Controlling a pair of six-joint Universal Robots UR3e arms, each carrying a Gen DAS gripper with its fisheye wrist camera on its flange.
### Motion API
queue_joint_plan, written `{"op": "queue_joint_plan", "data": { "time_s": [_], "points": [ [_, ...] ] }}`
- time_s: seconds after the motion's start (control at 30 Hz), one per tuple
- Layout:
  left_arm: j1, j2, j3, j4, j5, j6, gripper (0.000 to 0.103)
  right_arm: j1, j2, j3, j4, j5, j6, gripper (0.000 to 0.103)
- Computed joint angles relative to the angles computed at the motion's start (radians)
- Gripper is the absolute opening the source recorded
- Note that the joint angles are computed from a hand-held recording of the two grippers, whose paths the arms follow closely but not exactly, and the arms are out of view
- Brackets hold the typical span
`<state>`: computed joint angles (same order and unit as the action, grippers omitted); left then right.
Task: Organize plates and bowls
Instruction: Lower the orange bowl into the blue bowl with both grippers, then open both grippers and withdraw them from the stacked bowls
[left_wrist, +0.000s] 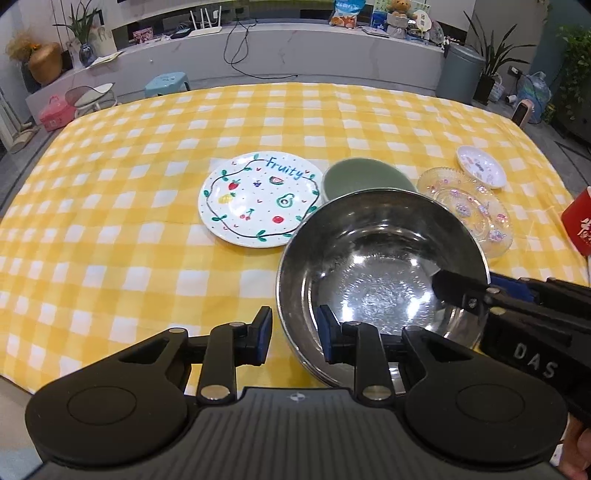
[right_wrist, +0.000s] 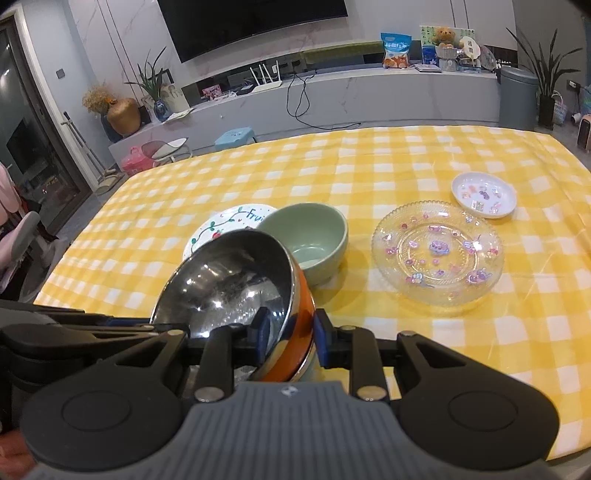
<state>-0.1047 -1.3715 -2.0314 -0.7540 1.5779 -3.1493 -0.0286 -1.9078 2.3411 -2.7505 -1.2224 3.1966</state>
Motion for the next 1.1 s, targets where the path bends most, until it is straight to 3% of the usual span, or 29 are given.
{"op": "queue_joint_plan", "data": {
  "time_s": [0.17,0.3,0.53,0.73,0.87,1.1],
  "points": [
    [0.016,0.009,-0.046,0.086,-0.016,0.024,0.036,-0.105,-0.039,0.056,-0.008,0.125,0.000,0.027],
    [0.011,-0.019,-0.058,0.139,-0.007,0.034,0.037,-0.105,0.005,0.071,-0.105,0.111,0.008,0.027],
    [0.031,-0.044,-0.054,0.138,-0.005,0.018,0.039,-0.113,0.080,0.063,-0.129,0.130,0.027,0.027],
    [0.083,-0.041,-0.077,0.166,-0.071,0.013,0.043,-0.139,0.135,0.037,-0.120,0.172,0.033,0.027],
    [0.097,-0.030,-0.086,0.168,-0.089,0.011,0.044,-0.160,0.131,0.061,-0.130,0.189,0.023,0.035],
    [0.125,-0.008,-0.110,0.194,-0.129,0.017,0.044,-0.206,0.109,0.087,-0.083,0.239,0.000,0.039]
  ]
}}
